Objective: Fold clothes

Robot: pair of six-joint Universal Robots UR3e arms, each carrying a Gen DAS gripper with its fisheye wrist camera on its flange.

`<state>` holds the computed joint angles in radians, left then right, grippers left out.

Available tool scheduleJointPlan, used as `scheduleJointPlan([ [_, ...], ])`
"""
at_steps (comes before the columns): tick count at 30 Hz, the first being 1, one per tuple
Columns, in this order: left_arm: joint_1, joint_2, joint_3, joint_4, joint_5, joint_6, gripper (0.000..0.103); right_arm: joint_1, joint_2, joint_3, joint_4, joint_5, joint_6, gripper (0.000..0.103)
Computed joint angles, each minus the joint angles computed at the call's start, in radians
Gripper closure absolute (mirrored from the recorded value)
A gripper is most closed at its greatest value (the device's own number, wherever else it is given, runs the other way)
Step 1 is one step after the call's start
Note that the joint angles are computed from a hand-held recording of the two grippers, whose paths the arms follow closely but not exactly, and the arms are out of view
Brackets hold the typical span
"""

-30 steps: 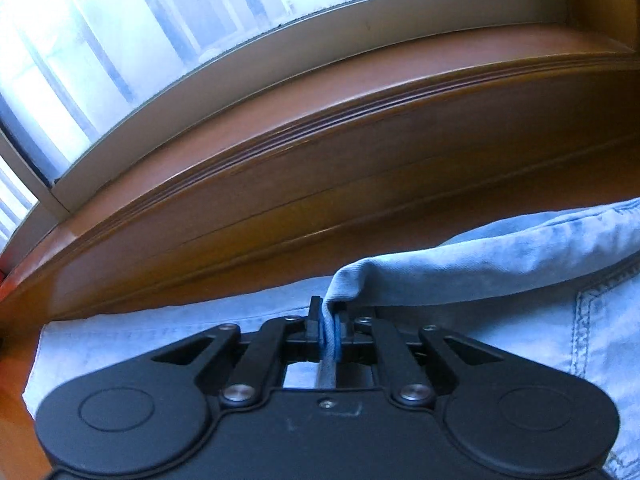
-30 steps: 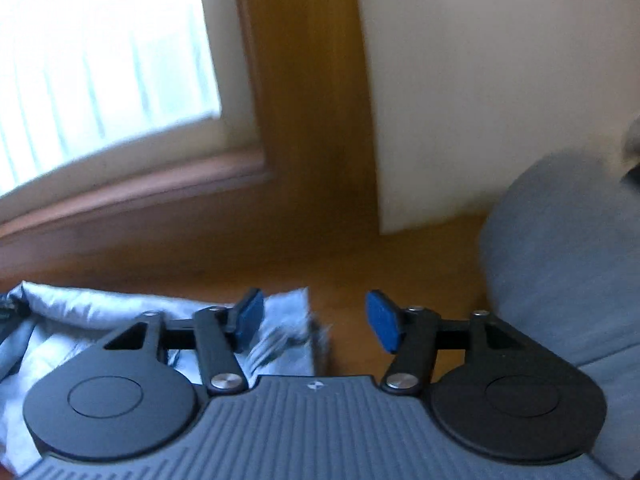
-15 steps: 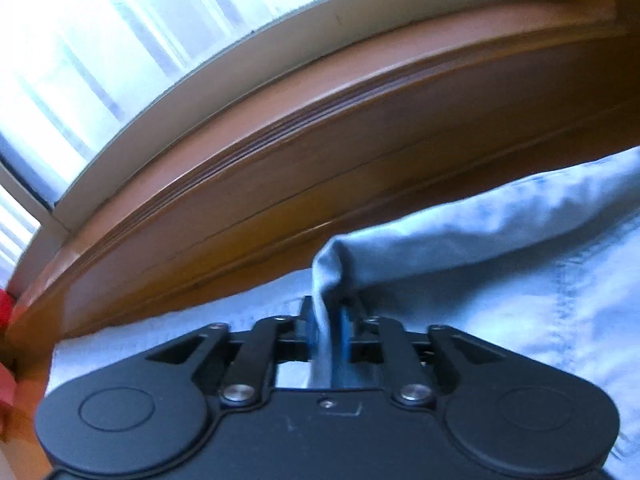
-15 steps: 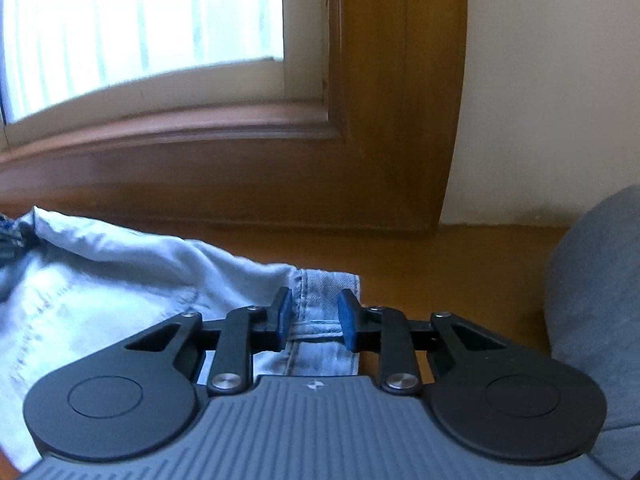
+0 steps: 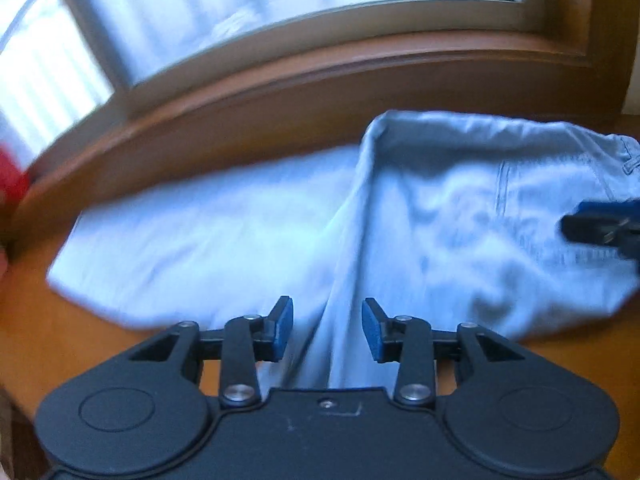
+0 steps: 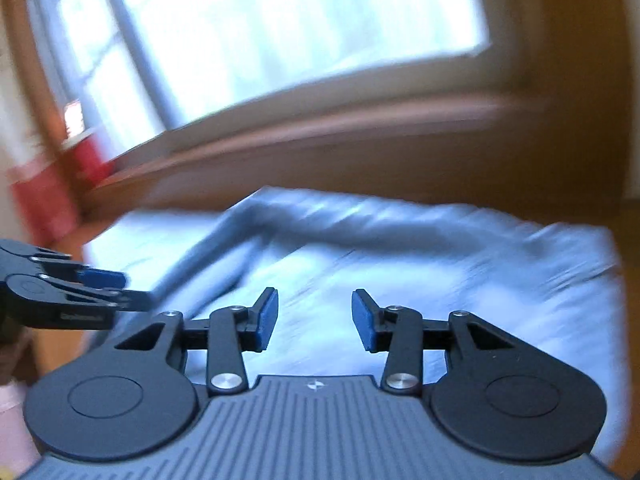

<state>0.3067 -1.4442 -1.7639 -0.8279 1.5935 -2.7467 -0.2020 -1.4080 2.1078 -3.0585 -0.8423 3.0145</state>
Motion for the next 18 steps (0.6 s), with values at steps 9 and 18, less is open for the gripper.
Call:
scheduleJointPlan([
  [9,0.537,0.459,-0.220,-0.513,-0.422,0.375,0.068,0.190,-0.017,-0.022,0.134,0.018,0.099,0.058],
  [18,0.935,0.654,-0.254,-1.072,-0.660,1.045,0.066,0.515,0.104,-0.232,0.060,-0.311,0.294,0.058],
])
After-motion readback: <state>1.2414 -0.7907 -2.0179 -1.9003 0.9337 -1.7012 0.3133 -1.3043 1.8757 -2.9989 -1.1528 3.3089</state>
